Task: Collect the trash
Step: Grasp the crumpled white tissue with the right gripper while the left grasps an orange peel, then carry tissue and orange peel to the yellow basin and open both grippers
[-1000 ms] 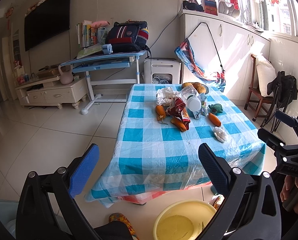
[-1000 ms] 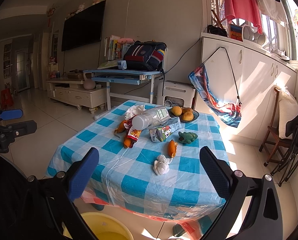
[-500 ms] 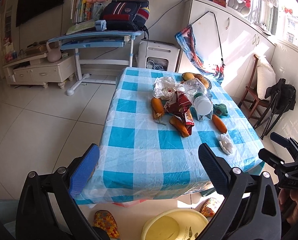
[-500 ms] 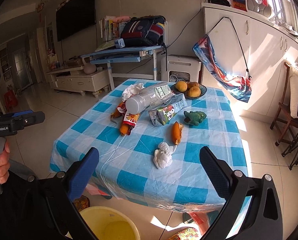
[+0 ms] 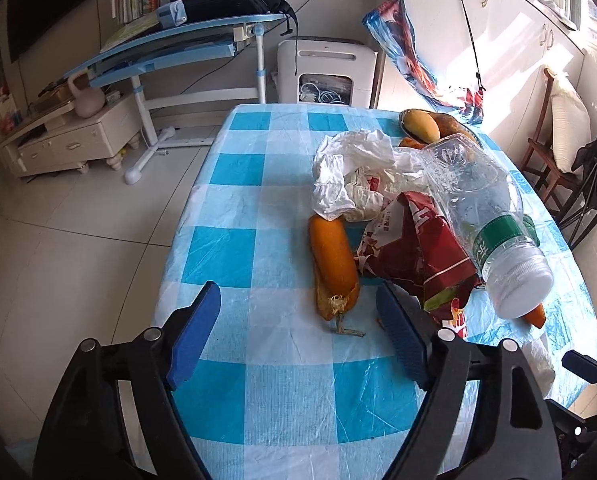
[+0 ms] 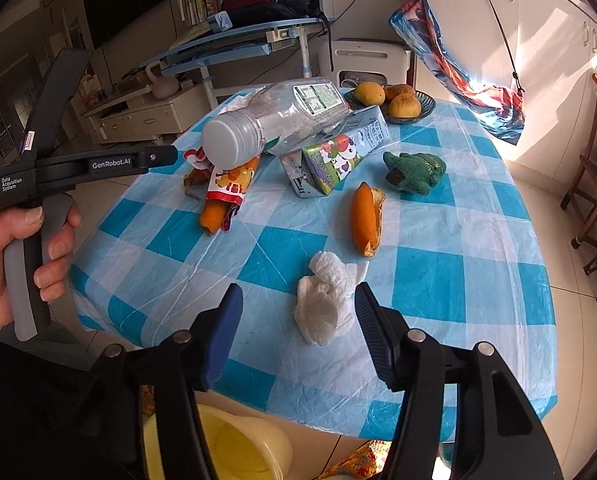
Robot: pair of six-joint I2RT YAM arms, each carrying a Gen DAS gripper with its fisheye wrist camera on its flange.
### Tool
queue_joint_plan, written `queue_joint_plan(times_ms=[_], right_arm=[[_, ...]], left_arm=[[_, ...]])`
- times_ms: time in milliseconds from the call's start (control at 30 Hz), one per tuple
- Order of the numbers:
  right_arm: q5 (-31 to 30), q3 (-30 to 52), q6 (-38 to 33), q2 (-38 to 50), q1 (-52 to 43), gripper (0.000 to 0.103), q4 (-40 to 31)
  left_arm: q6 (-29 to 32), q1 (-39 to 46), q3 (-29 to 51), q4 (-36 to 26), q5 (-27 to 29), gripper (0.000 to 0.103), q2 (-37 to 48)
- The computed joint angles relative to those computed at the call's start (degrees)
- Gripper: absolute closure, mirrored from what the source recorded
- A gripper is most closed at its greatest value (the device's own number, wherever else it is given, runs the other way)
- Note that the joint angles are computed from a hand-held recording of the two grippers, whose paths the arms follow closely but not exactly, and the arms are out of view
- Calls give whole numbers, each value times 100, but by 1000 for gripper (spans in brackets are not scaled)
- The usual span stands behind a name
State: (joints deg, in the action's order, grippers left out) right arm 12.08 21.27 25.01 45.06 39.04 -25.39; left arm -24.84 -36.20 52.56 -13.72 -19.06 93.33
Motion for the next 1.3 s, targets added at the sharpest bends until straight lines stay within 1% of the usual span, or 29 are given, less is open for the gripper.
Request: queue_joint_plan(times_ms=[33, 133, 167, 200, 233, 300, 333, 400, 433, 500, 567, 700, 800, 900, 1000, 1100, 1167, 1200, 1267, 1300], right_arm=[[-70, -6, -67, 123, -83, 51, 96], [-261, -4, -168, 509, -293, 58, 397], [-280, 1, -176, 581, -313, 60, 434], [-301, 3, -173, 647, -316, 63, 475], [-307, -6, -179, 702, -300, 65, 518], [-258, -5, -219, 826, -258, 68, 548], [-242, -21, -215, 859, -239, 70, 561], [-163, -52, -194, 853, -211, 72, 593], [-164, -60, -202, 834, -234, 73, 584], [-191, -94, -183, 721, -270, 76, 562], [-185, -74, -177, 610, -266, 80, 484], [-279, -74, -205, 225, -297, 81, 338], [-539, -90, -147, -106, -304, 81, 262], [-576, -49, 66, -461, 99, 81, 42], [-369, -3, 486, -760, 974, 81, -293], [101, -47, 1230, -632, 2345, 81, -406], [312, -171, 1870, -319, 3239, 81, -260], [407, -212, 2242, -22, 3740, 81, -112], [481, -240, 2727, 618, 4391, 80, 181], [280, -264, 2827, 975, 4514, 79, 409]], left_arm=[[51, 83, 122, 61, 67, 29, 192], [164, 234, 507, 82, 230, 38, 705], [180, 270, 617, 62, 306, 43, 846], [215, 340, 693, 98, 485, 46, 970], [218, 373, 690, 203, 643, 47, 1027], [308, 387, 750, 289, 871, 58, 1149], [354, 374, 772, 316, 948, 62, 1190], [384, 337, 812, 283, 1125, 81, 1253], [398, 302, 799, 296, 1116, 82, 1248], [406, 243, 730, 312, 1111, 85, 1192], [324, 260, 531, 338, 1250, 86, 990], [266, 218, -78, 328, 1236, 88, 260], [287, 100, -423, 73, 1041, 89, -427], [146, -2, -829, -307, 863, 89, -1359], [-133, -240, -1236, -791, 659, 88, -2300], [-629, -867, -1589, -1378, 244, 88, -3144], [-1144, -1523, -1760, -1805, -183, 88, -3553], [-1471, -1902, -1861, -2029, -395, 88, -3745], [-2226, -2679, -1962, -2476, -779, 88, -3959], [-2637, -3096, -1989, -2711, -965, 88, -4012]])
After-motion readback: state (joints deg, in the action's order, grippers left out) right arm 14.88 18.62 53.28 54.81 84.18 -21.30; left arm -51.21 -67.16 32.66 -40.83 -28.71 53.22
